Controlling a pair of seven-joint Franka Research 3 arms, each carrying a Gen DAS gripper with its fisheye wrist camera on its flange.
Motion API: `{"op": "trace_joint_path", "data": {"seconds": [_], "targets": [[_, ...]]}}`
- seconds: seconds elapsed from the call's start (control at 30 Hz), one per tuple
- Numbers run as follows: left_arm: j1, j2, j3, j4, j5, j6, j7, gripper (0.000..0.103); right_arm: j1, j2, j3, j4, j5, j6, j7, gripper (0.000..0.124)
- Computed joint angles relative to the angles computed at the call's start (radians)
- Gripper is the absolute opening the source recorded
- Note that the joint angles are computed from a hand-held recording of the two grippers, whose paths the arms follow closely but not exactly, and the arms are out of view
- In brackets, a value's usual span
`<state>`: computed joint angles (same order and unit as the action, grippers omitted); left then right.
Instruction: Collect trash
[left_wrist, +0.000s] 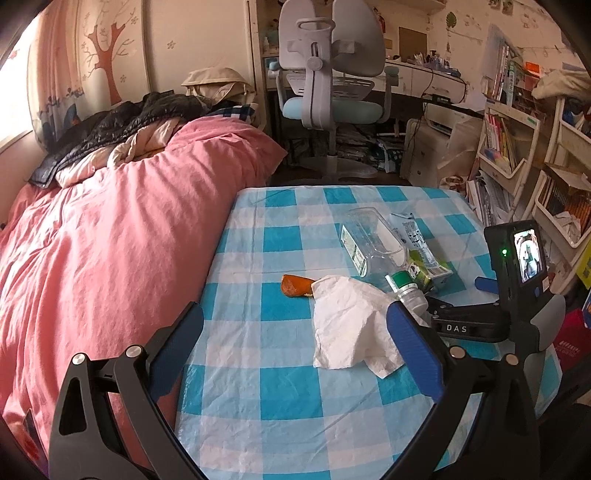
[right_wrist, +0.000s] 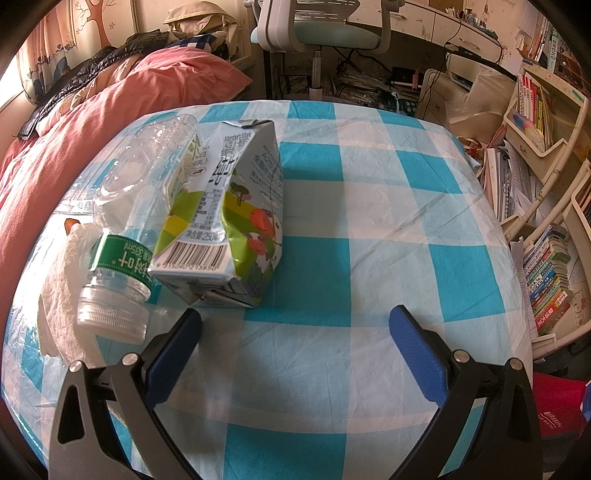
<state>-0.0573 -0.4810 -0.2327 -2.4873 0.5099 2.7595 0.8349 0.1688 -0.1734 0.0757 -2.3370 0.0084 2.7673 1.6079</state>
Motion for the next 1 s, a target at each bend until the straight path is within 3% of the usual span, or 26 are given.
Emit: {"op": "trace_joint_path", "data": {"seconds": [1.0], "targets": [[-0.01, -0.001, -0.006, 0.0, 0.007, -0.005, 0.004, 0.096, 0.0, -0.002, 0.0, -0.002, 0.0, -0.001, -0.001, 0.097]]}}
